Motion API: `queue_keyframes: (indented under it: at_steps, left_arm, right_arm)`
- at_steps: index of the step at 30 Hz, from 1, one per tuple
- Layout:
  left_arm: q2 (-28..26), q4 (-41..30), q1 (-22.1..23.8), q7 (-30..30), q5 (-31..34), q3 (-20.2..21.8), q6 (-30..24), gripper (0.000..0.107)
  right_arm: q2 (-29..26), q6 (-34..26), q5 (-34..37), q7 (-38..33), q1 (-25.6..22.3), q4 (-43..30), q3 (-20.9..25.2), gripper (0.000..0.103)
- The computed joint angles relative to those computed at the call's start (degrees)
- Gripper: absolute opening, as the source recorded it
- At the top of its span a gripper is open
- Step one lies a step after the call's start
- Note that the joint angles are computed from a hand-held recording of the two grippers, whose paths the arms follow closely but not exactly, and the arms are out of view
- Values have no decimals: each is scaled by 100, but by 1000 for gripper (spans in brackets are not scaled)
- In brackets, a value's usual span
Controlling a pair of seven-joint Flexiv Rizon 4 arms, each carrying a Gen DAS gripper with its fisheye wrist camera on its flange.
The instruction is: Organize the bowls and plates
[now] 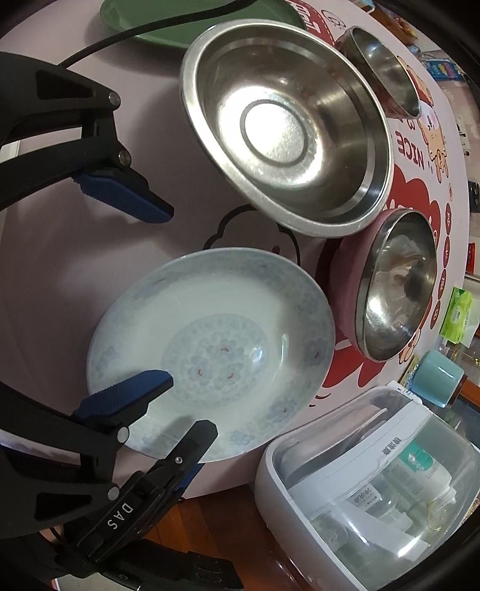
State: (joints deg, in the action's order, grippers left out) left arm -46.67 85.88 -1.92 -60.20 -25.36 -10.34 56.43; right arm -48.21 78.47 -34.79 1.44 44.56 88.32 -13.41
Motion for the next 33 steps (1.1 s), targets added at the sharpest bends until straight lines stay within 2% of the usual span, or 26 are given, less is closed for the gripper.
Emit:
queue_keyframes:
  at_steps: [4,9,11,15,18,20,22,28,33]
  left_arm:
    - [-57,-45,-40,-44,42,24,35,65]
    - [-89,-14,-30,-23,32,-22,274,60]
    - [-90,-1,-45,-50,55,-1,344,47]
    - [-103,23,-18,-53,46,-38,463,41]
    - [-102,31,-20,-46,79,-33,506,33]
    - [-112,26,-17,-27,97,-42,530,22]
    - [-119,31,-10,-30,92,-54,570,21]
    - [-111,87,-54,-62,150,-29,741,20]
    - [-102,50,-94,-99,259,25,684,20]
  right_arm:
    - [-33,157,12,-46,-17,0,-22,53]
    - [-110,379,80,-102,43,-14,-154,45]
    - [-133,441,133,-140,71,-15,-199,41]
    - [-155,592,267,-140,180,39,-357,37]
    - [-149,602,385,-139,253,89,-446,28]
    - [-138,619,453,-109,300,147,-510,20]
    - [-136,677,538,-53,342,201,-568,13]
    - [-154,707,723,-154,319,174,-512,13]
    - [-116,750,887,-243,283,220,-410,12]
